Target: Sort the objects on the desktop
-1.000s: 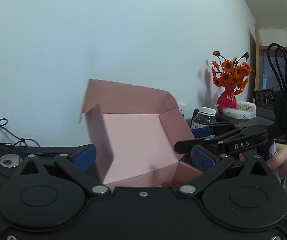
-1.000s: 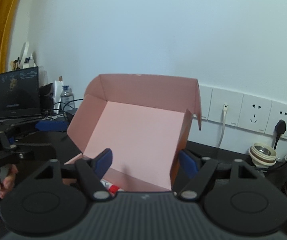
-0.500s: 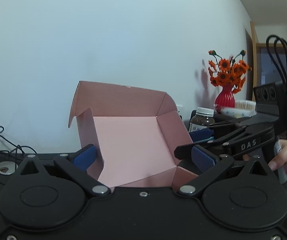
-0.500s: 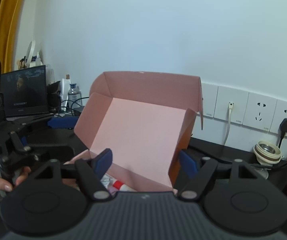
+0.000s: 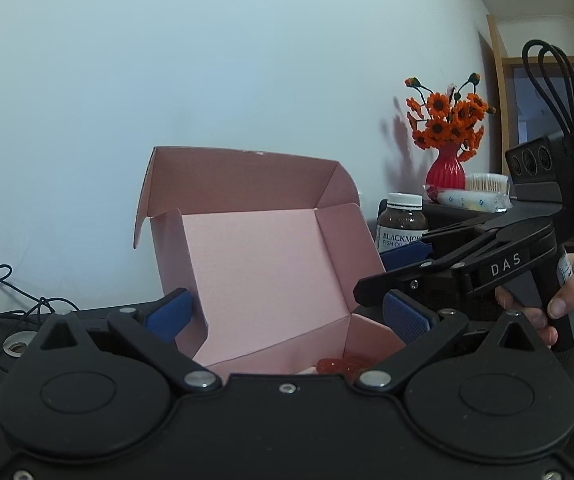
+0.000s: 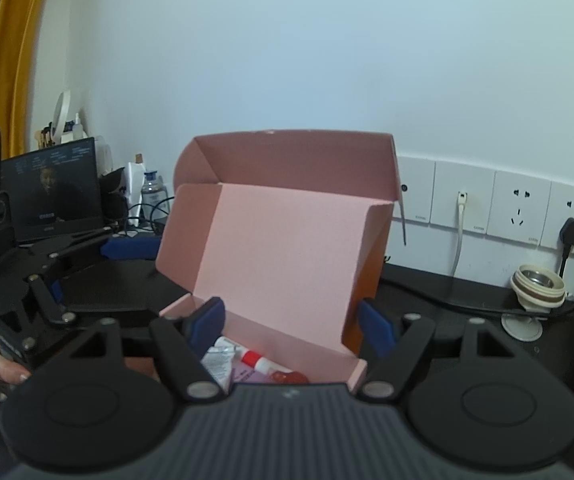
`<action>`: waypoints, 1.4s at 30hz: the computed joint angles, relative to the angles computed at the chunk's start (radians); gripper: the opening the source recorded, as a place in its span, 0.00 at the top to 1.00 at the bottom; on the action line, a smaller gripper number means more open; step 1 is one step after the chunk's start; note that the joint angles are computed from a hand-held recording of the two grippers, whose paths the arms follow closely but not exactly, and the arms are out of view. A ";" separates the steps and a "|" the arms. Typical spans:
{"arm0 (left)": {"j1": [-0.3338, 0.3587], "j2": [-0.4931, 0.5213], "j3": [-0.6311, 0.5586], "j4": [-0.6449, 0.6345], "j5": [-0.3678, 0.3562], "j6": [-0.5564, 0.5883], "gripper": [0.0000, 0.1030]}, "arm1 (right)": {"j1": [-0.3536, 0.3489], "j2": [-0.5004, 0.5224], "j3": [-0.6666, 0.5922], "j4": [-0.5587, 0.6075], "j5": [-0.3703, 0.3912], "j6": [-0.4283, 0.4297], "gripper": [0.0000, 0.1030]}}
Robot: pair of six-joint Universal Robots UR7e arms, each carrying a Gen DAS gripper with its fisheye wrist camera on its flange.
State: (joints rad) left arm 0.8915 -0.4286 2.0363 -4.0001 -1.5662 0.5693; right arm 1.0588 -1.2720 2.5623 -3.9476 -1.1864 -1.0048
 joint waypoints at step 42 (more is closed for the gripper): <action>-0.043 -0.023 0.077 0.026 0.092 0.072 0.00 | -0.011 0.233 0.070 -0.446 -0.045 0.125 0.27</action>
State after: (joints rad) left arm 0.8482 -0.4513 2.1135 -3.9745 -1.4739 0.6417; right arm 1.0480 -1.0389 2.6322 -4.3936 -1.2316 -0.8801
